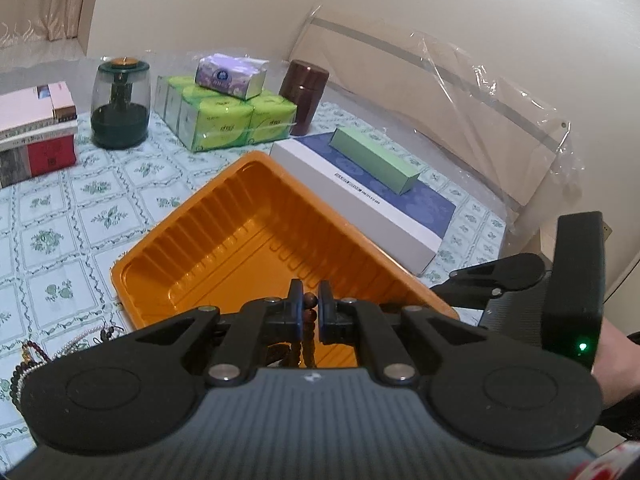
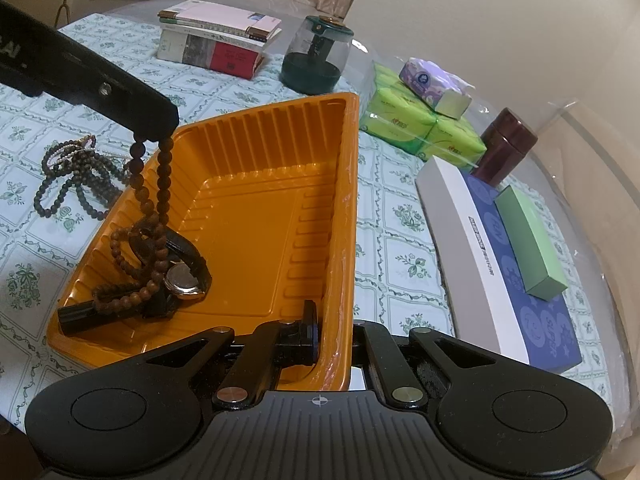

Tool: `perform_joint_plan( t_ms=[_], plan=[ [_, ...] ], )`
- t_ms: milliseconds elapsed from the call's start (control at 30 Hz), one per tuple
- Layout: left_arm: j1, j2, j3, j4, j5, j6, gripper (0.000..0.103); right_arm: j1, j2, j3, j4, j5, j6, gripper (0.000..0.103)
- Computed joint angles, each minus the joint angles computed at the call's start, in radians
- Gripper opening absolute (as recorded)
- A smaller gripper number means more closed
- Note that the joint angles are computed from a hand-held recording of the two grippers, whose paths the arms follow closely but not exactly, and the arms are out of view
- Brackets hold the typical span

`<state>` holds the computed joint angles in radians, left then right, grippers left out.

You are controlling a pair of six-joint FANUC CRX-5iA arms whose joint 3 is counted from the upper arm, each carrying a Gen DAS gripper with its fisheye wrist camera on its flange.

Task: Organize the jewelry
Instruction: 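Lift the bead strands and carry them over the orange tray, then grasp the white pearl necklace on the table with the left gripper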

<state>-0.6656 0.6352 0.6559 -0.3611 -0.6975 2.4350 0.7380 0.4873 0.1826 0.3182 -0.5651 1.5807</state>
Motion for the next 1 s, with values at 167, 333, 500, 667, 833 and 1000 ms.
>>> perform_joint_plan(
  t_ms=[167, 333, 500, 667, 833, 1000],
  plan=[
    [0.005, 0.016, 0.014, 0.027, -0.022, -0.024, 0.009, -0.001, 0.0, -0.002, -0.001, 0.002, 0.0, 0.003],
    [-0.01, -0.016, -0.011, -0.067, -0.048, 0.059, 0.021, 0.0, 0.0, -0.003, 0.002, 0.002, -0.002, 0.003],
    [-0.037, -0.09, -0.077, -0.23, -0.116, 0.233, 0.023, 0.001, -0.003, -0.009, 0.009, 0.006, -0.008, 0.003],
    [-0.081, -0.166, -0.163, -0.409, -0.279, 0.41, 0.029, 0.0, -0.003, -0.008, 0.007, 0.006, -0.006, 0.003],
    [-0.089, -0.219, -0.263, -0.449, -0.431, 0.504, 0.034, -0.001, -0.001, -0.004, 0.007, 0.004, -0.002, 0.003],
    [-0.098, -0.246, -0.344, -0.459, -0.493, 0.593, 0.034, 0.0, -0.001, -0.002, 0.011, 0.0, -0.004, 0.003]
  ],
)
